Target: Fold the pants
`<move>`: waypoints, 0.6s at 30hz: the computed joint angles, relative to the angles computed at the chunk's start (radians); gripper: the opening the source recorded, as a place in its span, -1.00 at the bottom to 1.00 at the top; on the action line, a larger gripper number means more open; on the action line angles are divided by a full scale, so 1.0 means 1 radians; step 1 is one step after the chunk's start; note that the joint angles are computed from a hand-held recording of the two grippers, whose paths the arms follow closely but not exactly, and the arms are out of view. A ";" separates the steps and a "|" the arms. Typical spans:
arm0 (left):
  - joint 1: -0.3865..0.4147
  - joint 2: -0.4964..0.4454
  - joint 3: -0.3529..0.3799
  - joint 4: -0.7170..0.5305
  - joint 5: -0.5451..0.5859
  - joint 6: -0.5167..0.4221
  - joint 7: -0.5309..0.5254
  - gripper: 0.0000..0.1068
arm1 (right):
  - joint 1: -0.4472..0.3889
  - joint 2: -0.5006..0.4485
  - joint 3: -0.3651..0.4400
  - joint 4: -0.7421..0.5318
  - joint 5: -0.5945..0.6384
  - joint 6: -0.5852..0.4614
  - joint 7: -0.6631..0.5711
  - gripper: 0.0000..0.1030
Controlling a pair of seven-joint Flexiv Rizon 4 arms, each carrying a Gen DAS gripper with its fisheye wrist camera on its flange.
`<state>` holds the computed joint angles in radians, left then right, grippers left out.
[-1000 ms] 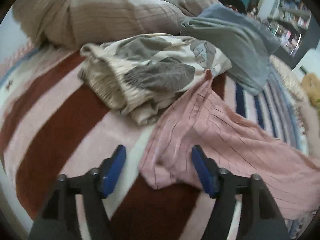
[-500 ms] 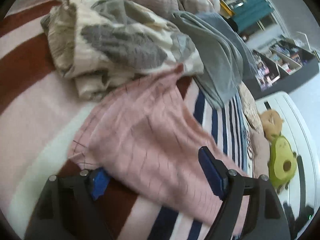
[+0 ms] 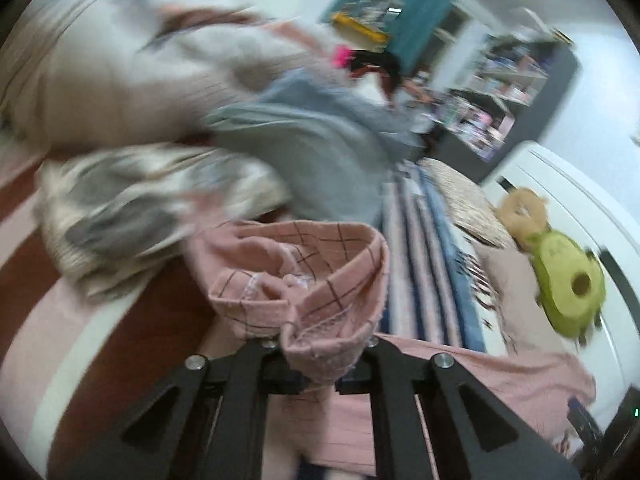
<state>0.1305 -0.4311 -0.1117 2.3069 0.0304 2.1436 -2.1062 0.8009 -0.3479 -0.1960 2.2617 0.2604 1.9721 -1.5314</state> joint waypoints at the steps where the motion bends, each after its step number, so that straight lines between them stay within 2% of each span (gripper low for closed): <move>1: -0.006 -0.002 -0.014 -0.023 0.013 -0.013 0.013 -0.89 | -0.006 0.000 0.005 0.005 0.002 0.012 0.001 0.64; 6: -0.042 -0.093 -0.129 -0.207 0.071 -0.112 0.100 -0.89 | -0.043 -0.008 0.029 0.001 0.036 0.068 -0.007 0.64; 10: -0.021 -0.225 -0.296 -0.358 0.129 -0.223 0.197 -0.89 | -0.057 -0.023 0.027 -0.013 0.064 0.063 -0.023 0.64; 12: -0.025 -0.282 -0.353 -0.412 0.127 -0.281 0.259 -0.89 | -0.065 -0.029 0.025 -0.018 0.068 0.054 -0.020 0.64; 15: -0.083 -0.348 -0.371 -0.483 0.088 -0.385 0.339 -0.89 | -0.066 -0.039 0.014 -0.023 0.073 0.044 -0.011 0.64; 18: -0.103 -0.374 -0.390 -0.497 0.044 -0.438 0.383 -0.83 | -0.109 -0.049 0.043 -0.026 0.047 0.032 0.023 0.64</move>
<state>0.0270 -0.8050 -0.5014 1.8101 0.0743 1.7059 -1.7236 0.6918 -0.3967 -0.1533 2.2353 0.3074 2.0046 -1.5082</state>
